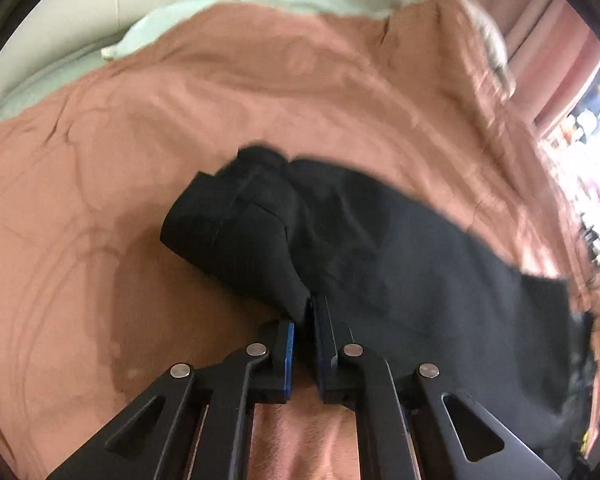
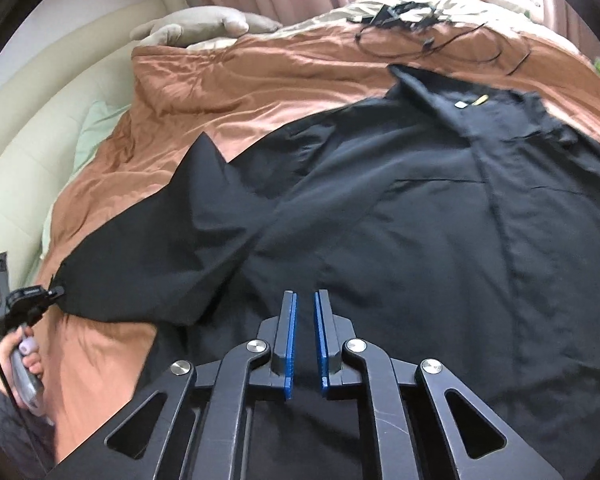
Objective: Fold large clothes
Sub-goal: 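Grasp the sleeve cuff with the left tool and lift it over the jacket body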
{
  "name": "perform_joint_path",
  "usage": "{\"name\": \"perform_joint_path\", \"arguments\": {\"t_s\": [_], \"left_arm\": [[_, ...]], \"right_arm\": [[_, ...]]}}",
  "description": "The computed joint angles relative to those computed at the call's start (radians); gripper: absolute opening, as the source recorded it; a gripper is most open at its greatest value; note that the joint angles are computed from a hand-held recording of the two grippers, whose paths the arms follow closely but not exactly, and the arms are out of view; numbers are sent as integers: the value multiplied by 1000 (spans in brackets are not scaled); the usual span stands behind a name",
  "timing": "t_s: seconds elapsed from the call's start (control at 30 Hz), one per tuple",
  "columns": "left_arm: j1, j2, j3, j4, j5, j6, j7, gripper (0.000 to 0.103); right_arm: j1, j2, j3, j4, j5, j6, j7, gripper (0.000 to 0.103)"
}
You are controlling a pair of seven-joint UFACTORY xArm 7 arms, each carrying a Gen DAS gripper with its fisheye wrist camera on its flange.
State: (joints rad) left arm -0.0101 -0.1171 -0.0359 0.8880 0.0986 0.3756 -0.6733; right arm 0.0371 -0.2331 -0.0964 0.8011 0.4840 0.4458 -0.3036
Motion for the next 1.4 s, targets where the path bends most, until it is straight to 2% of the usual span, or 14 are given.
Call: {"name": "perform_joint_path", "arguments": {"t_s": [0.07,0.13,0.33,0.4,0.47,0.53,0.67,0.7,0.97,1.03,1.1,1.13,1.23,1.4], "left_arm": [[5,-29,-7,-5,33,-8,-8,4],[-4,-59,-3,-1,17,-12,29,4],[-15,-130,-17,44,3,-21,88,2],[-30,-144,-21,76,-20,-14,114,1],[-43,-152,-27,108,-35,-4,134,1],[-44,-159,-50,148,-23,12,127,1],[-59,-166,-89,220,4,30,112,1],[-69,-164,-100,249,9,39,109,1],[-156,-79,-197,484,95,107,52,1],[-193,-39,-221,560,135,128,38,1],[-234,14,-242,649,185,157,20,1],[-258,47,-255,701,215,176,8,1],[-342,147,-278,850,287,235,-24,1],[-486,298,-271,1056,376,326,-48,1]], "right_arm": [[20,48,-11,37,57,6,-31,8],[33,97,-8,80,132,11,-78,7],[7,221,51,178,237,26,-110,6],[-8,271,71,210,240,32,-98,5],[-25,313,86,240,191,54,-59,4],[-46,324,103,253,205,58,-71,1],[-76,261,98,245,153,131,-31,2],[-80,236,93,233,162,137,-43,6],[-105,-21,-21,118,158,245,-139,7],[-114,-88,-60,90,151,267,-160,16],[-130,-153,-100,65,134,283,-173,29],[-136,-174,-115,59,124,285,-178,32],[-156,-226,-176,52,101,316,-209,32],[-202,-268,-271,60,84,371,-261,32]]}}
